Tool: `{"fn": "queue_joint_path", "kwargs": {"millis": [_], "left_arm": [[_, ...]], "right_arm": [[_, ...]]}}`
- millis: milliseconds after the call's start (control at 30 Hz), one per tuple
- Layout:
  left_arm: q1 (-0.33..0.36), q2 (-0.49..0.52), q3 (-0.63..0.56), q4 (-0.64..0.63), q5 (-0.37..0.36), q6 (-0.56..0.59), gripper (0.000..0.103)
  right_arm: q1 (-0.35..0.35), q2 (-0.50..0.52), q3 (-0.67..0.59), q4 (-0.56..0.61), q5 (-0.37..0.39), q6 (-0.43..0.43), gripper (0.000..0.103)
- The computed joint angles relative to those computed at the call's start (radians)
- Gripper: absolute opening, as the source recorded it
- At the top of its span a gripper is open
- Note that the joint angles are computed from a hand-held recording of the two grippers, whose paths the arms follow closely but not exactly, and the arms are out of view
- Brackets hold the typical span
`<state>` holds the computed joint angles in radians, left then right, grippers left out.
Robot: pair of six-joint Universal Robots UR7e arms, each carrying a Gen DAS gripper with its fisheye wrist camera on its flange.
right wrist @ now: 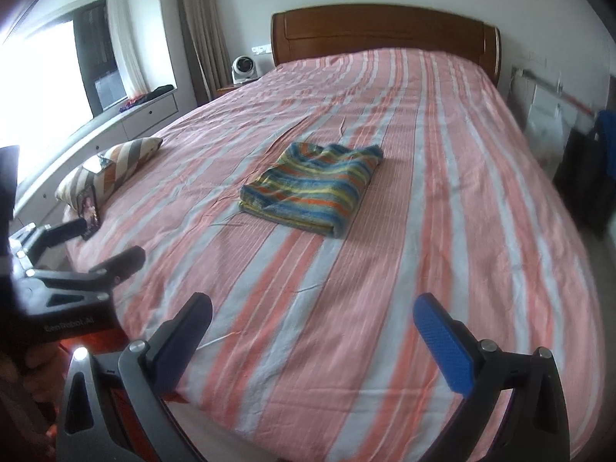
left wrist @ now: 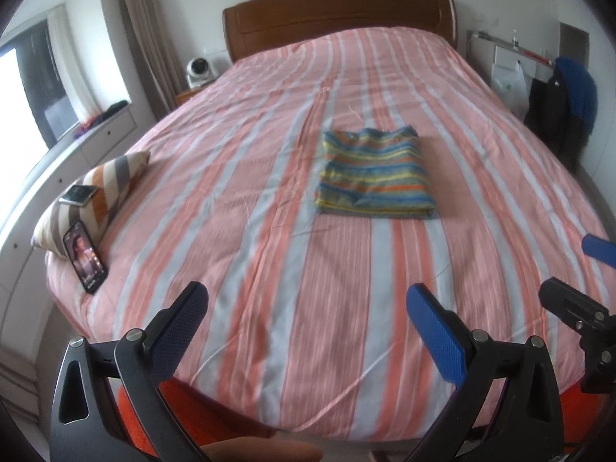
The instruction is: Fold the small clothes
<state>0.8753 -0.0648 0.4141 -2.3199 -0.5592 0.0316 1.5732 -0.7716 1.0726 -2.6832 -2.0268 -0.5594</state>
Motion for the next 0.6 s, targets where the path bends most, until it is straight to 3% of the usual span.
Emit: {"fn": "queue_joint_path", "kwargs": {"millis": [267, 600], "left_arm": [[0.004, -0.021, 0.034, -0.009, -0.028, -0.014, 0.103], [-0.012, -0.038, 0.098, -0.146, -0.022, 0.061, 0.103]], "right_arm": [[0.019, 0.008, 0.018, -0.083, -0.071, -0.057, 0.103], [0.021, 0.0, 0.029, -0.091, -0.057, -0.059, 0.103]]}}
